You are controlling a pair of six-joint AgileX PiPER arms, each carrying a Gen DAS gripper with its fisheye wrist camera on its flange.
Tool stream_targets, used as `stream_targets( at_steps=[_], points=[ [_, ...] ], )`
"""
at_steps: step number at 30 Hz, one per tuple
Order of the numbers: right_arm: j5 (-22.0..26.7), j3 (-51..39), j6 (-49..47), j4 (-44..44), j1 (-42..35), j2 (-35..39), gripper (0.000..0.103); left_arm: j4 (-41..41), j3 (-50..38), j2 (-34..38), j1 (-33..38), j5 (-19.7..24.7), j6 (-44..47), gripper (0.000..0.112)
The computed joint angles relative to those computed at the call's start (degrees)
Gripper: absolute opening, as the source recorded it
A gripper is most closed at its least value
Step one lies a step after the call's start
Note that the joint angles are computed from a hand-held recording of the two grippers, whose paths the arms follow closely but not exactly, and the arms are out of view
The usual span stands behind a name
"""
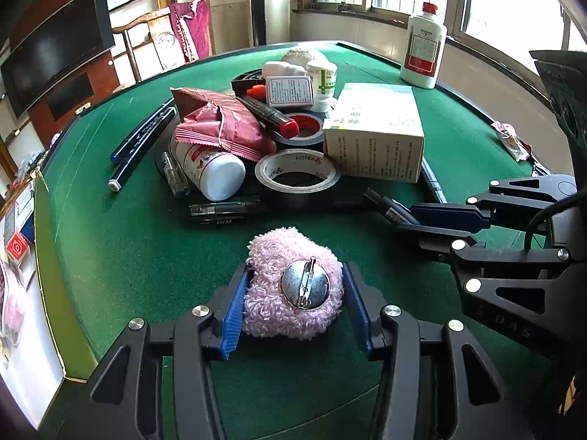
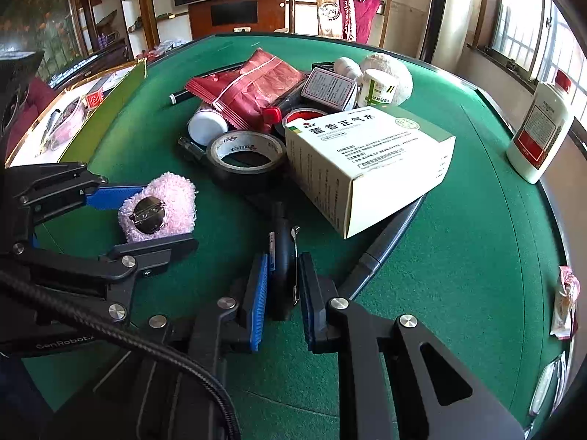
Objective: Organize objects
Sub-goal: 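Grasp the pink plush toy with the left tool while the right tool grasps the black marker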
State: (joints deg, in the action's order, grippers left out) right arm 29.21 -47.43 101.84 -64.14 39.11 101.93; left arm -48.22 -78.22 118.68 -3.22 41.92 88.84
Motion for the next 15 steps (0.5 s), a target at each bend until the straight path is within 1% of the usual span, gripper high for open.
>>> stream_targets(
  at_steps=[1, 4, 6, 9, 11, 14, 15],
  points=[
    [-0.39, -2.06, -0.22, 0.16, -0.36, 1.63, 0.013, -0.31, 0.26, -0.12, -0.13, -0.37, 0.09, 0.044],
    [-0.17, -1.90, 2.31, -1.61, 0.04, 1.74, 0.013, -0.57, 0.22, -0.04, -0.08, -0.34, -0.02, 0.044],
    [-0.67, -1.29, 4.53, -3.34, -0.05, 1.53, 0.013, -0.52, 0.58, -0.26, -0.50, -1.19, 0.04, 0.044],
    [-1.56, -1.13, 7.12, -5.25, -0.49, 1.61, 0.013, 1.92, -0.78, 0.07, -1.04, -0.54, -2.69, 0.045],
    [-1.64, -1.67, 6.52, -4.80, -0.55, 1.91, 0.013, 2.23, -0.77, 0.02, -1.13, -0.72, -2.81, 0.045],
    [-3.40, -1.65, 5.63, -3.53, -1.67, 1.45, 0.013, 1.78, -0.44, -0.11, -1.07, -0.91, -2.78, 0.046],
    [-3.53, -1.85, 5.31, -2.99, -1.74, 1.49, 0.013, 1.13, 0.10, -0.31, -1.09, -1.27, -2.06, 0.043]
  ],
)
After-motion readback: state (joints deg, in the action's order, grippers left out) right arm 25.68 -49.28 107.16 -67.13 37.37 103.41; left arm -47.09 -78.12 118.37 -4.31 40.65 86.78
